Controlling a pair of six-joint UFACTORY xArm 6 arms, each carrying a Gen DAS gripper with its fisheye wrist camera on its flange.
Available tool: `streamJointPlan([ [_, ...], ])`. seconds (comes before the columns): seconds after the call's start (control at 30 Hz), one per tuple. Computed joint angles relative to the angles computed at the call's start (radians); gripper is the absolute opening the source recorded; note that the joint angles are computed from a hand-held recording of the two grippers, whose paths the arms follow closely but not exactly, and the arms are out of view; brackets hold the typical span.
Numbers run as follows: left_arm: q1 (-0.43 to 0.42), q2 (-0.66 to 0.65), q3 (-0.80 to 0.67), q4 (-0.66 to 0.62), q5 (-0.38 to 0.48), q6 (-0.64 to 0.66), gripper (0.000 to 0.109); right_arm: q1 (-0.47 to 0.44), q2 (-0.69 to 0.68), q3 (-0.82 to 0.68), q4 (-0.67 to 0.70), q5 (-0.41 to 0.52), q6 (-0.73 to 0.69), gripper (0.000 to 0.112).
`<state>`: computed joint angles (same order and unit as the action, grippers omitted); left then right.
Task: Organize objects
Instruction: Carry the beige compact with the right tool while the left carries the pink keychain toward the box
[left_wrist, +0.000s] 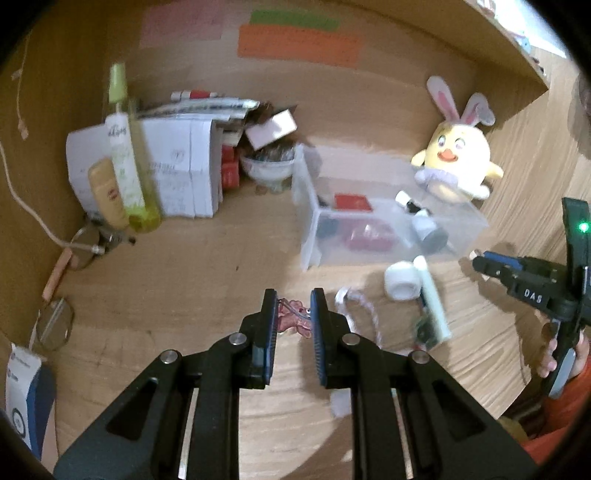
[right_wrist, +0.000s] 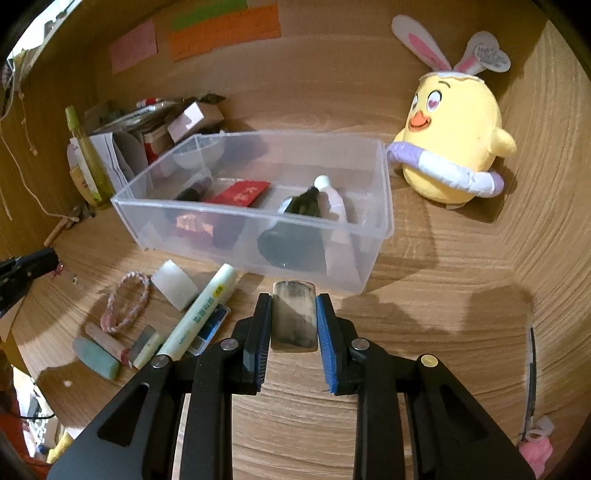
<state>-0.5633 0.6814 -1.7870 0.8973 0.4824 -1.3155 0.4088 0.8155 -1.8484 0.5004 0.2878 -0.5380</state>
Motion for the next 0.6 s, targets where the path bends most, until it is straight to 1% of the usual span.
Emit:
streamJointPlan([
  [0.23, -0.005, 0.046, -0.111, 0.025, 0.023, 0.011, 0.017, 0.002, -0.026, 0.005, 0.108, -0.032, -0.096, 0.022],
  [0.43, -0.009, 0.105, -0.235, 0.007, 0.043, 0.068, 0.017, 0.008, -0.035, -0.015, 0.225, -0.053, -0.194, 0.022],
  [0.6, -0.013, 0.164, -0.355, 0.003, 0.048, 0.108, 0.017, 0.008, -0.022, -0.058, 0.253, -0.062, -0.22, 0.022],
])
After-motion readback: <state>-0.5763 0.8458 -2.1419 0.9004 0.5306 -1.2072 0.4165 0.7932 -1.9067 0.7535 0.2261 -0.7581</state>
